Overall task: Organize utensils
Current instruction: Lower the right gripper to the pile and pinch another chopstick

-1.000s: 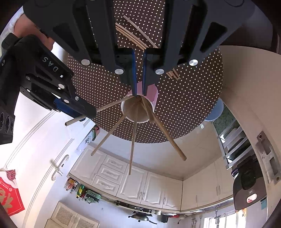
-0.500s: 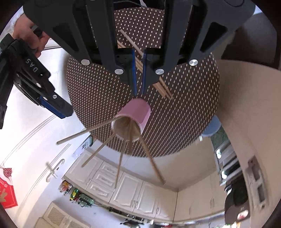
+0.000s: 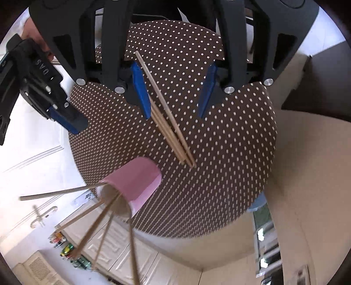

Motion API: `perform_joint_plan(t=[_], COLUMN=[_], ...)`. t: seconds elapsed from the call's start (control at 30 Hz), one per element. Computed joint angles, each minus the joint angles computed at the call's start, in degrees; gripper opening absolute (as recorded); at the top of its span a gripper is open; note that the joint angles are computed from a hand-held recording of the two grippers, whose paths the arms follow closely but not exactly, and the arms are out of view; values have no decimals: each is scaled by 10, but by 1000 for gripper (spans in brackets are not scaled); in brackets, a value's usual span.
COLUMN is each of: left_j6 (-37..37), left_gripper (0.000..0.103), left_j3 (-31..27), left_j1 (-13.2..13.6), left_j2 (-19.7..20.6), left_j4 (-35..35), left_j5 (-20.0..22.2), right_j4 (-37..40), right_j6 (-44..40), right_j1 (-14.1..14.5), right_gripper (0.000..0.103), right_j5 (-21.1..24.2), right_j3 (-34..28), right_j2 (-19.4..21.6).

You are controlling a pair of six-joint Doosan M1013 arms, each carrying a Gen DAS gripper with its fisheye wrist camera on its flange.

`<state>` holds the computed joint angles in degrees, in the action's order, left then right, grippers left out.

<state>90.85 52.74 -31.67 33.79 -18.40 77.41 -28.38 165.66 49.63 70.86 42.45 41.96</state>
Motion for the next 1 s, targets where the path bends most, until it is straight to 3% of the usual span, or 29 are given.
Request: perform_joint_plan(t=[0.67, 1.0], left_j6=[-82, -56], left_gripper=[45, 45], left_j3=[-38, -31], left_j1=[-30, -56], left_j2=[69, 69], left_j4=[36, 100], left_j5=[55, 17], right_j4=[132, 177], right_j6=[-88, -128], right_j1=[-43, -54], right_gripper=[30, 30], right_j5=[-48, -71], right_j3=[47, 38], right_j2=[-2, 11])
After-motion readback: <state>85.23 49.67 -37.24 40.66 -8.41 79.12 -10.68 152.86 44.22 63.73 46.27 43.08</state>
